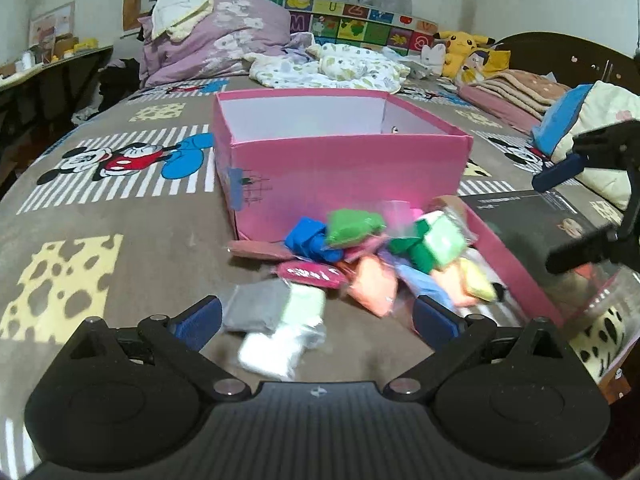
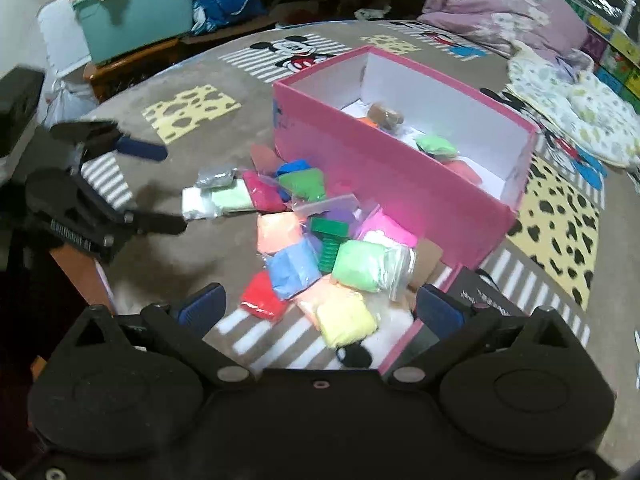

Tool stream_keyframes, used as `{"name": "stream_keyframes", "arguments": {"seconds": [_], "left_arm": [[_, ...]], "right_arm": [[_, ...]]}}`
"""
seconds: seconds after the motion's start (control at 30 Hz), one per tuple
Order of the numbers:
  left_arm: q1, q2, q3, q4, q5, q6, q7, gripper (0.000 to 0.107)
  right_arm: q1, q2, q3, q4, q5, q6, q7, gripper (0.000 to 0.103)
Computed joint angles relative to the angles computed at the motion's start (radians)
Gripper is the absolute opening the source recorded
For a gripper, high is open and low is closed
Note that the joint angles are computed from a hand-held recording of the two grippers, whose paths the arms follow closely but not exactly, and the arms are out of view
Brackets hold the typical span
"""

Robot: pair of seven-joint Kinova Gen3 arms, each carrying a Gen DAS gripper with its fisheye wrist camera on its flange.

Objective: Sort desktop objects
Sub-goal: 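Close the left tool on the grey clay bag while the right tool nears the yellow bag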

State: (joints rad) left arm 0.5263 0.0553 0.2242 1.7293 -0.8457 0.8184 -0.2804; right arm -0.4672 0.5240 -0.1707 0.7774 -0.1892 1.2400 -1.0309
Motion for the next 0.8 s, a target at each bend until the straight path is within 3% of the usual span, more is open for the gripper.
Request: {"name": "stream_keyframes", "arguments": {"seconds": [0.07,0.27,0.37,0.53,0.6,0.67,0.77,0.8], "left_arm": [[-0.025,-0.001,-0.017,0.012,0.016,-0.048,-0.015,0.101],[-0.076,0.000,-0.044,0.057,0.048,-0.157,-0.021,0.085],[-0.088,0.010,-0.053,0.065,0.063,-0.172,-0.035,0.072],[-0.108,0.008,-0.067,0.086,0.096,-0.192,-0.067,0.062],[-0.114,0.002,-0.072,0.097,0.092,-0.198,-0.063,0.048],[-0.123,-0.010,-0.076,0.111,0.089,-0.208,-0.041,0.047],[-0.132,-0.019,-0.070,0.121,0.061,-0.190,0.002,0.046],[-0.136,-0.022,-0.067,0.123,0.058,-0.185,0.004,0.046]], "right_arm": [[0.007,0.020,-0.007,-0.006,-0.009,-0.007,0.018,0.102],[0.003,0.086,0.002,-0.064,-0.006,0.047,0.025,0.100],[0.000,0.104,0.001,-0.075,-0.009,0.061,0.028,0.100],[0.003,0.120,-0.004,-0.074,-0.021,0.068,0.042,0.099],[0.002,0.130,-0.002,-0.076,-0.021,0.065,0.043,0.099],[0.002,0.135,0.000,-0.072,-0.018,0.060,0.047,0.098],[-0.002,0.159,0.004,-0.106,-0.015,0.089,0.045,0.067],[-0.003,0.171,0.006,-0.126,-0.014,0.106,0.039,0.065]]}}
